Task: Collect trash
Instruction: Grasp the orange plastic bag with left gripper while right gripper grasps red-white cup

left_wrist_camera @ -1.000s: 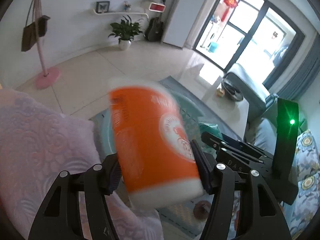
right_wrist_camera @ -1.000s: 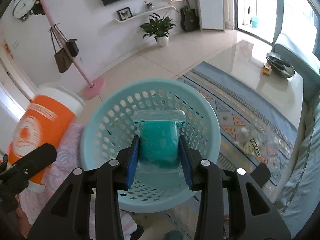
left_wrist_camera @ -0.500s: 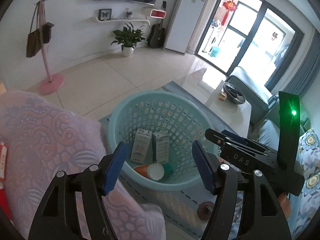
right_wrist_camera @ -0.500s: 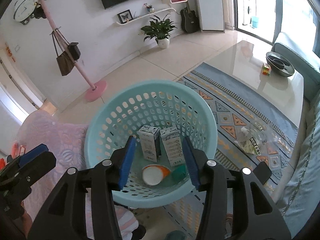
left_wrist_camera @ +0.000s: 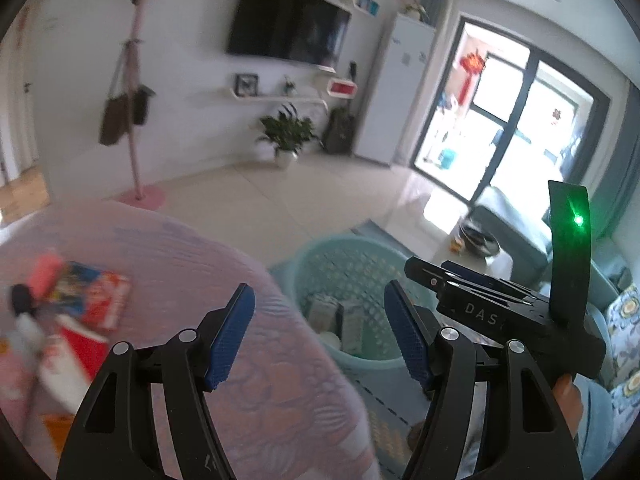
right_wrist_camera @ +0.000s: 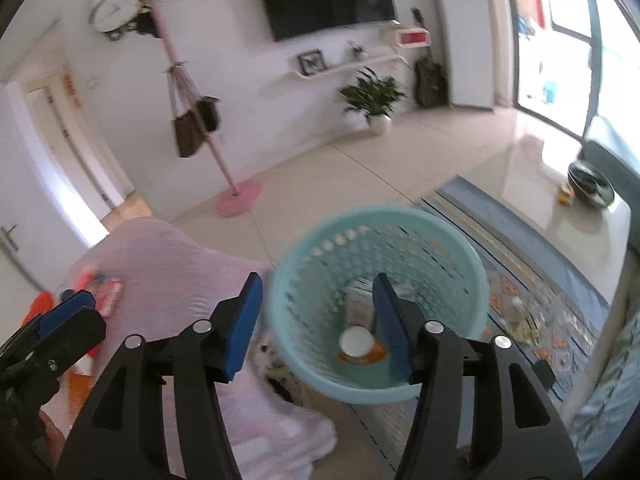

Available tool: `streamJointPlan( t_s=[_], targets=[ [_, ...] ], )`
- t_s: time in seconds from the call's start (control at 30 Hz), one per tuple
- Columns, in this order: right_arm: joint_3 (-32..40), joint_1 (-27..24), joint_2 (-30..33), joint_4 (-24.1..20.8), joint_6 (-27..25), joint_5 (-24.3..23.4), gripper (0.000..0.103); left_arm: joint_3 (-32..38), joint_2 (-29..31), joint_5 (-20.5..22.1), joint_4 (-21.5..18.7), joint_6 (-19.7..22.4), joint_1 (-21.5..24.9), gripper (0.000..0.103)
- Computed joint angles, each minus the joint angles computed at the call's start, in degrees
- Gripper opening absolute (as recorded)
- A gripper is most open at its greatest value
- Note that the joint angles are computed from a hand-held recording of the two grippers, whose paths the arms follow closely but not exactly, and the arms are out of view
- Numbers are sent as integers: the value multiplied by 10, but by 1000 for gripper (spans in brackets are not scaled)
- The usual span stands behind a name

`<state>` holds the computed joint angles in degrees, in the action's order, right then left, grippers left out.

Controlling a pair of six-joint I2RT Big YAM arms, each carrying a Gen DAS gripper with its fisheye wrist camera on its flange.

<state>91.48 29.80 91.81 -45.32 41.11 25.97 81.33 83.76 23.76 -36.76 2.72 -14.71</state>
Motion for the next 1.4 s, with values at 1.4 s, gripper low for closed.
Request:
streamJointPlan(
  t_s=[1.4],
  targets=[
    [630, 115, 451, -230, -60, -171, 64, 80, 78, -49, -118, 49, 286, 63]
  ],
)
